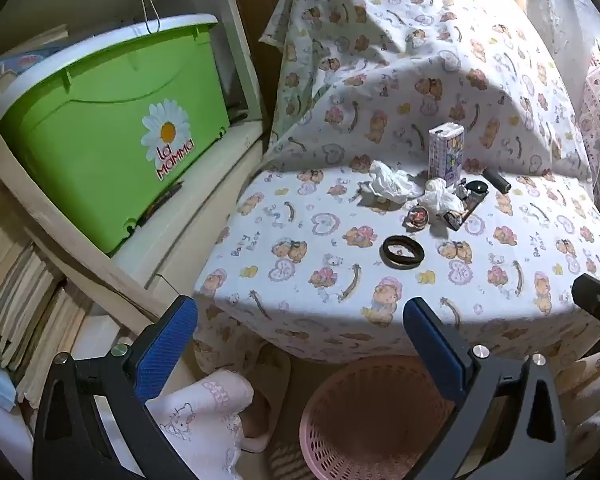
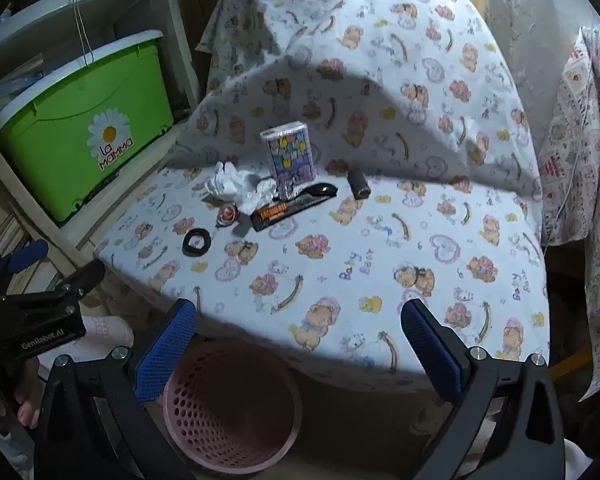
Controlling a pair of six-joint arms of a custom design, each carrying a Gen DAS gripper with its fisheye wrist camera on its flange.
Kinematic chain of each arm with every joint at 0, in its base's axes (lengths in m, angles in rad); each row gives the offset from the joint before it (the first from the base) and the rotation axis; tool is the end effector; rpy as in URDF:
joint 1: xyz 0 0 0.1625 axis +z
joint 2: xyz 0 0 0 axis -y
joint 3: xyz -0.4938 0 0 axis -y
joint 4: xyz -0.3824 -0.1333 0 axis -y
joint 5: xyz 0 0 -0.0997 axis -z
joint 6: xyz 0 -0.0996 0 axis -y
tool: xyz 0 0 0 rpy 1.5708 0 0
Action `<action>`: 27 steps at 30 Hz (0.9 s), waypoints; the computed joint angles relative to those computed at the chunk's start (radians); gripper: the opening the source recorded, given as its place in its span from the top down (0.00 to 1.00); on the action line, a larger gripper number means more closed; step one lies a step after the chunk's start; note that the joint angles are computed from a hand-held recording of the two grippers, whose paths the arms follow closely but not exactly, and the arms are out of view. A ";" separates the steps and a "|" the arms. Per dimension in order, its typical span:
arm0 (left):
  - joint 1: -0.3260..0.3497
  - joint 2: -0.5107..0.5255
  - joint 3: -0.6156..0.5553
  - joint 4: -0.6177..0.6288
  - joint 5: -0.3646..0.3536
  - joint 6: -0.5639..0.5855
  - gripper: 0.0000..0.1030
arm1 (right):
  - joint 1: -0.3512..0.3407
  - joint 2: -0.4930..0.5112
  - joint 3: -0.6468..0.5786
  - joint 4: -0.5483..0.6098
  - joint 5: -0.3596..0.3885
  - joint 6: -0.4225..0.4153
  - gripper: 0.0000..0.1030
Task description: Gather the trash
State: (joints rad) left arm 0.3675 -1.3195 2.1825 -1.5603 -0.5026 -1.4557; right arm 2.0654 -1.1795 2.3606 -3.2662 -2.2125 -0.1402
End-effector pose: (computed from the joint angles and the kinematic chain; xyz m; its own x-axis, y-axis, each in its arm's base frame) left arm -0.2928 -0.3491 0.2430 -0.5432 -0.1498 -0.8261 0.5197 0.7128 -0.4710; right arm 0.2830 -0.3696 0.2448 -0.7788 -0.2270 0.5848 -0.5273 0.7419 -0.4143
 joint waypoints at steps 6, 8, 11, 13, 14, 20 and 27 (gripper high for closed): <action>0.019 -0.046 0.056 -0.131 -0.037 0.060 0.01 | 0.036 0.030 0.014 -0.100 -0.038 -0.059 0.00; 0.024 -0.051 0.059 -0.137 -0.040 0.062 0.01 | 0.037 0.026 0.013 -0.090 -0.036 -0.059 0.00; 0.030 -0.034 0.036 -0.116 -0.051 0.057 0.01 | 0.041 0.052 0.023 -0.155 -0.050 -0.090 0.00; 0.034 -0.028 0.034 -0.122 -0.061 0.069 0.01 | 0.043 0.054 0.019 -0.152 -0.059 -0.089 0.00; 0.037 -0.024 0.032 -0.127 -0.069 0.079 0.01 | 0.043 0.054 0.018 -0.151 -0.061 -0.087 0.00; 0.056 -0.006 0.028 -0.157 -0.112 0.108 0.01 | 0.035 0.049 0.016 -0.132 -0.056 -0.084 0.00; 0.053 0.000 0.012 -0.084 -0.106 0.045 0.01 | 0.034 0.050 0.016 -0.121 -0.057 -0.087 0.00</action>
